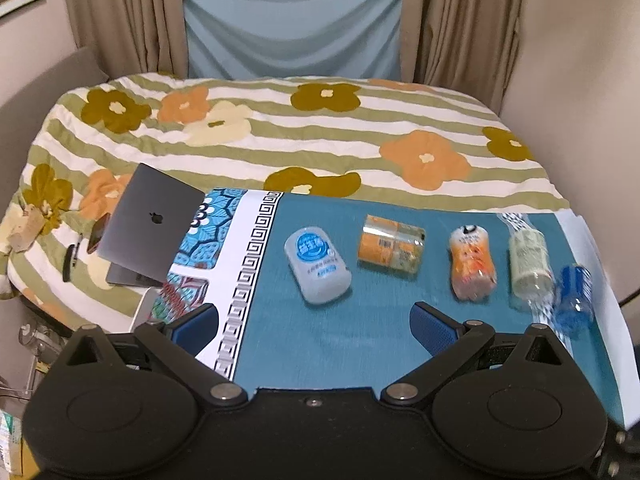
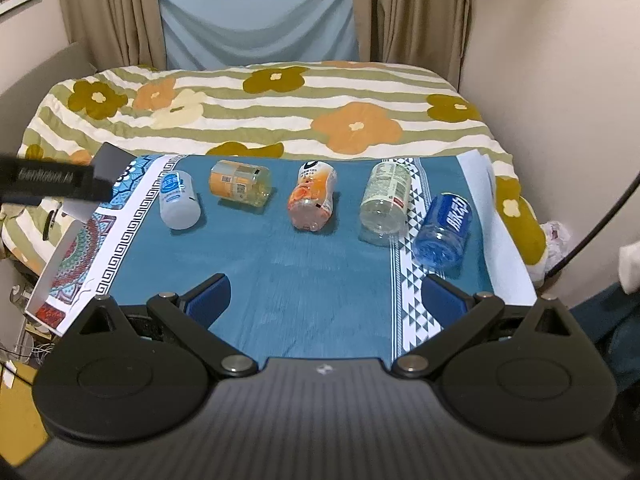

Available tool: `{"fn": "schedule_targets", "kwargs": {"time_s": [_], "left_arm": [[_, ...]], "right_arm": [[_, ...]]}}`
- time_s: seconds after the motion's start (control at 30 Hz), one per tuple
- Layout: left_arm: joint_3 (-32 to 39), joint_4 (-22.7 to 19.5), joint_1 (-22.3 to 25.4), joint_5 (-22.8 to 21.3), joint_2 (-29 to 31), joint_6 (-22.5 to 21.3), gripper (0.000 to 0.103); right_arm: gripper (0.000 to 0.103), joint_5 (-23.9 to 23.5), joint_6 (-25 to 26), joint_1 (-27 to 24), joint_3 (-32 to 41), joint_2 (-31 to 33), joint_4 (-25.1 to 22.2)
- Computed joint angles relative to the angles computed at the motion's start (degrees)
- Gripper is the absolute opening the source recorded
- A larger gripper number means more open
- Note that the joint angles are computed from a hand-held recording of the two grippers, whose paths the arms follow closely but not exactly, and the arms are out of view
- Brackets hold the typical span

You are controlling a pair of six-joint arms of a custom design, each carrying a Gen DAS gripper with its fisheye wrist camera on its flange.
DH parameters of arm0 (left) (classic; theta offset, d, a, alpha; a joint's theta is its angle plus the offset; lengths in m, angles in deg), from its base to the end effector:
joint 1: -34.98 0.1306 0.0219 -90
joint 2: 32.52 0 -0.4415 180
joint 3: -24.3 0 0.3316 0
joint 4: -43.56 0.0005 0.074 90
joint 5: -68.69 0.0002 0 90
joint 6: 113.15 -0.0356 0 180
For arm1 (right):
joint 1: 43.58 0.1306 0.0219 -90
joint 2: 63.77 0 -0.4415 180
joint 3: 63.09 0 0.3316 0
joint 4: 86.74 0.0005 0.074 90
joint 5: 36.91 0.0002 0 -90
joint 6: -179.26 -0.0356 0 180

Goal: Flip cup upright
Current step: 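Move the left tool to the white cup lying on its side and close on it, then lift the white cup with the left tool and set it down on the cloth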

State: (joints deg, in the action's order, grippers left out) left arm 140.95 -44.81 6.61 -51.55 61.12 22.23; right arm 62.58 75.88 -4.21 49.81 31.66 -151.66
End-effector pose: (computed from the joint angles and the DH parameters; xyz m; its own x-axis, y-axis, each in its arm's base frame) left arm 0.3590 -0.1741 0.6055 -0.7225 -0.3087 -0.6187 -0.4107 0.9114 0.0248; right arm 0.3547 0.2828 0.5891 -0.6789 -0.2618 -0.6860 -0.3930 0.9187 0.0383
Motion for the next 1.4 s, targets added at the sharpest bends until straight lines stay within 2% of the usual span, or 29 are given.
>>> {"fn": "schedule_targets", "kwargs": {"time_s": [0.13, 0.27, 0.57, 0.77, 1.03, 1.13, 1.23, 1.4], "left_arm": [[0.83, 2.67, 4.86, 4.51, 2.84, -3.72, 0.103], [1.43, 4.51, 8.5, 6.48, 5.74, -6.8, 0.103], [2.25, 6.08, 13.78, 10.12, 11.49, -9.59, 0.099], [2.12, 5.36, 16.45, 14.15, 14.3, -8.29, 0.095], [0.22, 6.68, 18.67, 19.39, 15.0, -5.83, 0.091], [-0.26, 7.54, 19.07, 20.86, 15.11, -5.49, 0.086], [-0.79, 8.31, 19.45, 22.6, 15.17, -4.89, 0.071], [-1.5, 9.29, 19.71, 23.25, 14.6, -5.18, 0.068]], "right_arm": [[0.103, -0.51, 0.77, -0.65, 0.97, 2.85, 1.93], [0.103, -1.58, 1.91, -1.05, 2.4, 6.19, 4.4], [0.103, -3.7, 3.28, -1.69, 8.18, 14.37, 6.09], [0.103, -5.01, 3.51, -1.61, 10.29, 17.56, 5.66], [0.103, -6.0, 2.74, -1.57, 11.59, 19.49, 4.76], [0.103, -5.93, 2.61, -1.59, 11.63, 19.73, 4.73], [0.103, -5.75, 2.47, -1.63, 11.73, 19.9, 4.64], [0.103, -5.57, 2.29, -1.65, 12.04, 20.0, 4.15]]}}
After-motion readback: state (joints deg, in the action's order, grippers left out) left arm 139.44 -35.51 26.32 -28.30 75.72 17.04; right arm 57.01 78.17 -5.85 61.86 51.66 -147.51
